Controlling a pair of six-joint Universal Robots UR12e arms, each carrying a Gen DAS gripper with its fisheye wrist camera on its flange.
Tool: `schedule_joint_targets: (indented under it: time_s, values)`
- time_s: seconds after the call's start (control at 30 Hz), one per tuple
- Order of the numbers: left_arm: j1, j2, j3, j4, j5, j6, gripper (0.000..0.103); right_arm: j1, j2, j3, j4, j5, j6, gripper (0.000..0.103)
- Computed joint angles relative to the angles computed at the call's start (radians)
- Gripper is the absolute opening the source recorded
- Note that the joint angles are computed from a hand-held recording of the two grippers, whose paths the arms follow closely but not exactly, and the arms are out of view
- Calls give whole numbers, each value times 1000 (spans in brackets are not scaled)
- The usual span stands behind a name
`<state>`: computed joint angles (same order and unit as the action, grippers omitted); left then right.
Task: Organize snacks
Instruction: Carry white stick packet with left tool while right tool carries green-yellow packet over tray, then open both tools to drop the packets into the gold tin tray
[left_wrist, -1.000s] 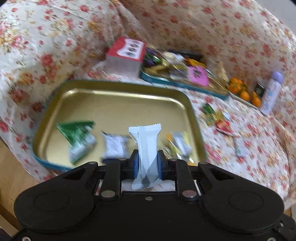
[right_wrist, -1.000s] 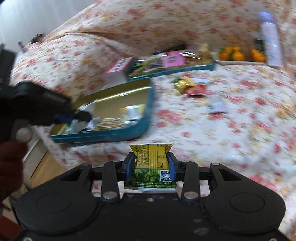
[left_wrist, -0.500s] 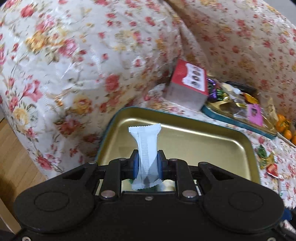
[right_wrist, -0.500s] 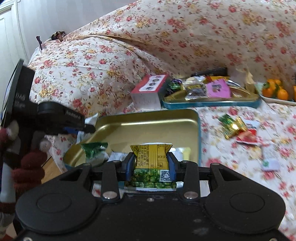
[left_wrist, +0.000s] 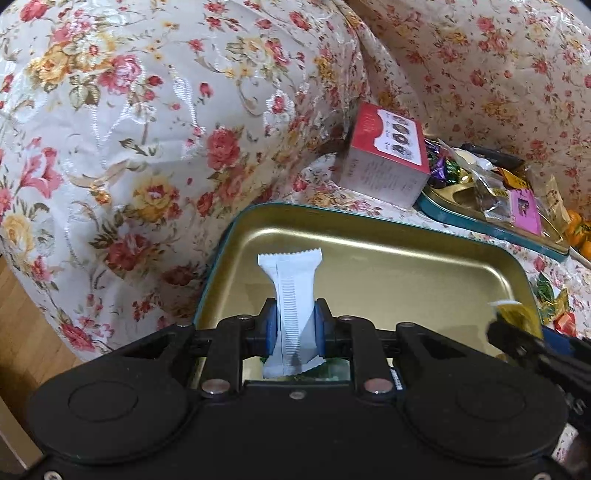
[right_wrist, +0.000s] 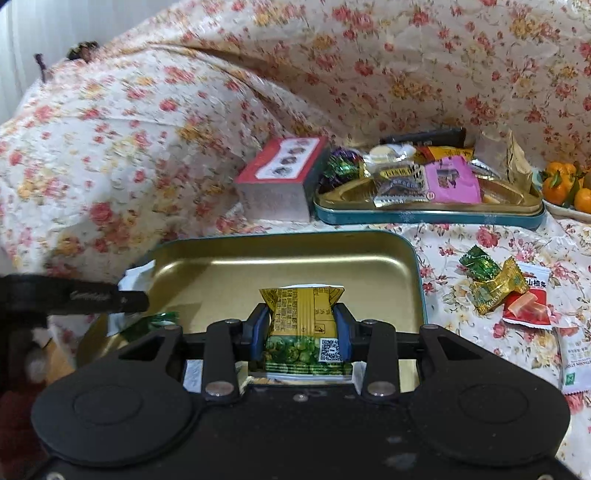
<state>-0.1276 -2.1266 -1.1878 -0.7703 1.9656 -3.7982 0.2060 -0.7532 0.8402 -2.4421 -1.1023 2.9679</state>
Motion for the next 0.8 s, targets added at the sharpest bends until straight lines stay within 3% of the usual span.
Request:
schedule_joint_targets:
  time_s: [0.27, 0.5, 0.8]
  values:
    - [2, 3, -7, 24, -19, 8, 27, 16, 53, -99, 101, -52, -9, 40]
    - [4, 8, -12, 21, -30, -6, 27, 21, 76, -142, 136, -71, -25, 41]
    - [0, 25, -43, 118, -16, 1, 27, 10, 49, -79, 28, -52, 36, 43]
